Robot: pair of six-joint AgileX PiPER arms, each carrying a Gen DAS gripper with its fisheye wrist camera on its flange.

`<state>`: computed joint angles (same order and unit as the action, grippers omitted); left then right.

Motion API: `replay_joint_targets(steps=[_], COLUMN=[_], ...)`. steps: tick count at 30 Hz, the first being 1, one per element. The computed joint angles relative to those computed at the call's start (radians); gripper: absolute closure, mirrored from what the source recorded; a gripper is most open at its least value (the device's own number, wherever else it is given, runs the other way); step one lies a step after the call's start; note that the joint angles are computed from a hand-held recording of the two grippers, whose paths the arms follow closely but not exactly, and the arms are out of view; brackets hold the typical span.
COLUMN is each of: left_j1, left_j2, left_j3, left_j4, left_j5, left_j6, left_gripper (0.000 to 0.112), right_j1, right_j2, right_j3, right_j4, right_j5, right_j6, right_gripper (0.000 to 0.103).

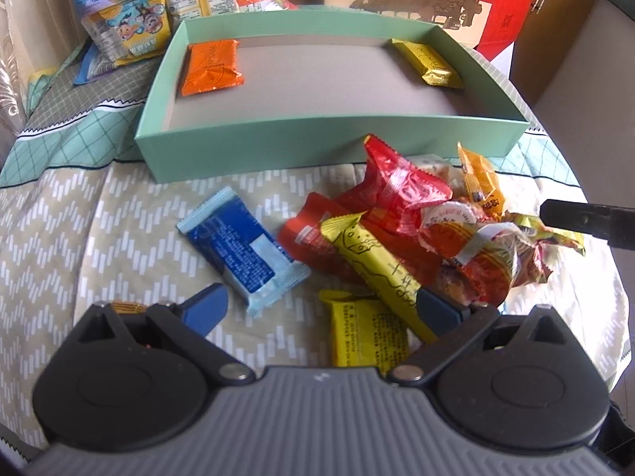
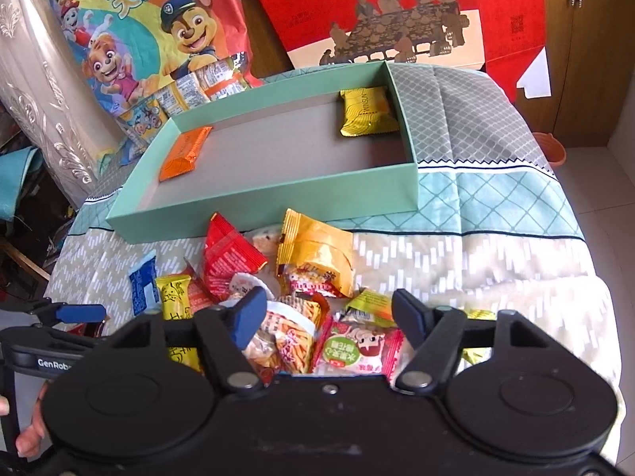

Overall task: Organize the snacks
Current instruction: 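Move left tool to blue packet while right tool reaches white-wrapped snack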

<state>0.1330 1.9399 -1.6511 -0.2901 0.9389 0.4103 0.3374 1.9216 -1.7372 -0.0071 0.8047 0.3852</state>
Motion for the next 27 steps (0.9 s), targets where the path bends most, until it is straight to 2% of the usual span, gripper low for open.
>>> replay_joint_targets(steps=[1, 3, 6, 10, 13, 20, 27], left_j1=[-0.011, -0.039, -0.068, -0.027, 0.012, 0.076, 0.115], left_j2=[0.006, 0.022, 0.037, 0.046, 0.031, -0.023, 0.051], left_j3=[-0.009, -0.024, -0.018, -0.013, 0.005, 0.075, -0.036], left_j4=[0.001, 0.02, 0.076, 0.045, 0.026, 0.055, 0.064], left_j5=[-0.001, -0.015, -0.049, -0.04, -0.043, -0.102, -0.065], left_j6=[-0.008, -0.03, -0.061, -0.032, -0.003, 0.039, -0.046], left_gripper=[0.009, 0.009, 0.009, 0.009, 0.009, 0.009, 0.009], right_j1=[0.001, 0.007, 0.022, 0.03, 0.032, 0.058, 0.096], right_j2=[0.011, 0.038, 0.094, 0.155, 0.164, 0.078, 0.039], right_j3=[-0.019, -0.062, -0.144, -0.22, -0.218, -0.053, 0.08], right_j4=[0.008, 0.016, 0.021, 0.073, 0.121, 0.106, 0.012], right_j5=[0.003, 0.013, 0.039, 0.086, 0.115, 0.051, -0.057], right_j6=[-0.006, -0.02, -0.031, -0.081, -0.127, -0.123, -0.057], right_gripper=[0.043, 0.06, 0.067, 0.068, 0.068, 0.068, 0.067])
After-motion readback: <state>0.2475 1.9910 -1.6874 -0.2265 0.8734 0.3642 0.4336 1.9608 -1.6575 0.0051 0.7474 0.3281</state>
